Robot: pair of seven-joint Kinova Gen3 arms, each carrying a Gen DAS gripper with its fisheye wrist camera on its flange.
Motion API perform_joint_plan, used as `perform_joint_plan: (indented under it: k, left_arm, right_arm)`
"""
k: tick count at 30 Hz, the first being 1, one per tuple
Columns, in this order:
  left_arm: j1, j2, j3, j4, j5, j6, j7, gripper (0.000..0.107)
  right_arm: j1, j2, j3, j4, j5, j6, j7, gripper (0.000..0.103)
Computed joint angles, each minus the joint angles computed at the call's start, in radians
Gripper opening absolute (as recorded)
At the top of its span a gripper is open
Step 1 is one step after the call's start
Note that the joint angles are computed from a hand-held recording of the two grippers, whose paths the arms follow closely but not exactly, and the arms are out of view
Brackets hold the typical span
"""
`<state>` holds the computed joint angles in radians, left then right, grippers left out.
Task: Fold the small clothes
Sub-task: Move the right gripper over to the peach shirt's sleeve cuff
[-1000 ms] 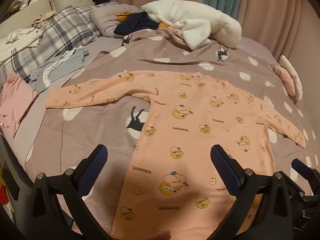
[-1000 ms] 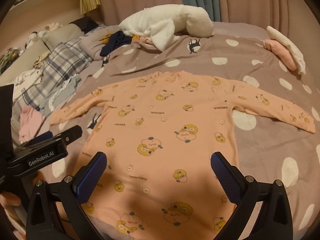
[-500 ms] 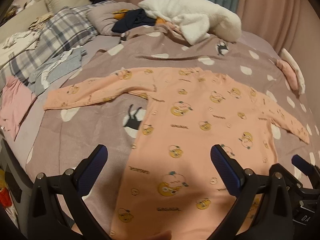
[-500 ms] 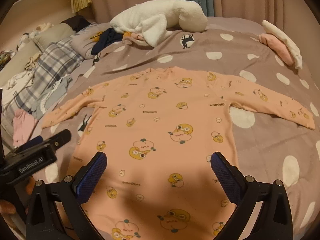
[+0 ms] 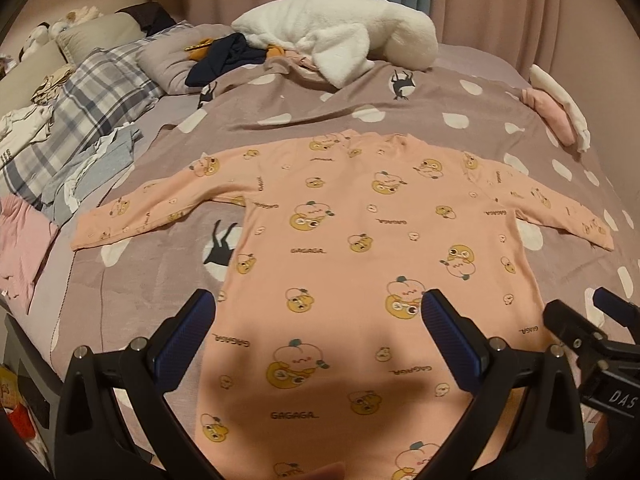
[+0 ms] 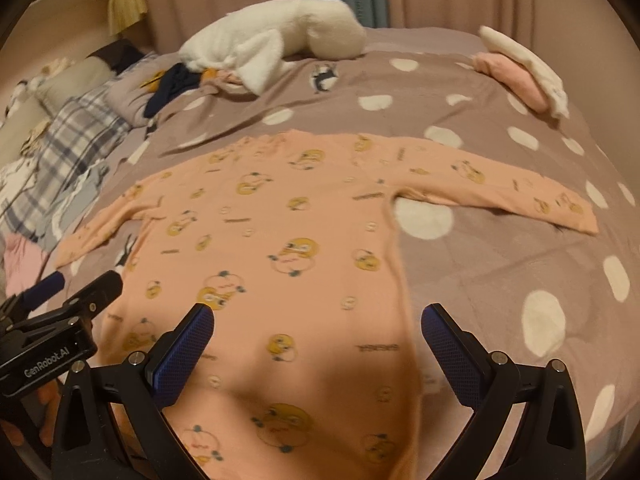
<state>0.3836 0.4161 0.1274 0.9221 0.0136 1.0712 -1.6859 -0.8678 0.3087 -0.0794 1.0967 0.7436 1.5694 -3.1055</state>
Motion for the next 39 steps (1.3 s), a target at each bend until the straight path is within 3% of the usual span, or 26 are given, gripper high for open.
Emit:
perform_joint_plan:
  k: [7, 9, 13, 18, 22, 32, 35, 39]
  left_arm:
    - [0.027, 0.009, 0.005, -0.005, -0.009, 0.011, -0.011, 0.103]
    - [0.033, 0.013, 0.003, -0.008, -0.015, 0.014, -0.01, 0.103]
    - [0.037, 0.012, 0.002, -0.005, -0.016, 0.011, -0.006, 0.103]
    - [0.042, 0.018, 0.001, -0.014, -0.021, 0.023, -0.004, 0.103]
    - [0.043, 0.018, 0.002, -0.014, -0.019, 0.023, -0.006, 0.103]
    - [0.037, 0.029, 0.002, -0.031, -0.007, 0.039, 0.0, 0.103]
    - [0.042, 0.04, -0.004, -0.047, -0.013, 0.045, 0.019, 0.103]
    - [0.057, 0.064, -0.014, -0.077, -0.032, 0.067, 0.038, 0.103]
  right_arm:
    - [0.003, -0.066, -0.02, 0.128, 0.065, -0.057, -0.08, 0.103]
    - [0.004, -0.064, -0.027, 0.139, 0.092, -0.033, -0.097, 0.103]
    - [-0.004, -0.05, -0.034, 0.141, 0.14, 0.031, -0.087, 0.103]
    - [0.0, -0.072, -0.059, 0.201, 0.183, -0.018, -0.047, 0.103]
    - [-0.013, -0.052, -0.053, 0.189, 0.192, 0.025, -0.022, 0.103]
    - [0.116, -0.293, -0.124, 0.507, 0.156, -0.226, -0.359, 0.103]
    - [0.181, -0.381, -0.164, 0.611, 0.163, -0.247, -0.477, 0.103]
    - [0.259, -0.489, -0.158, 0.708, 0.136, -0.229, -0.51, 0.103]
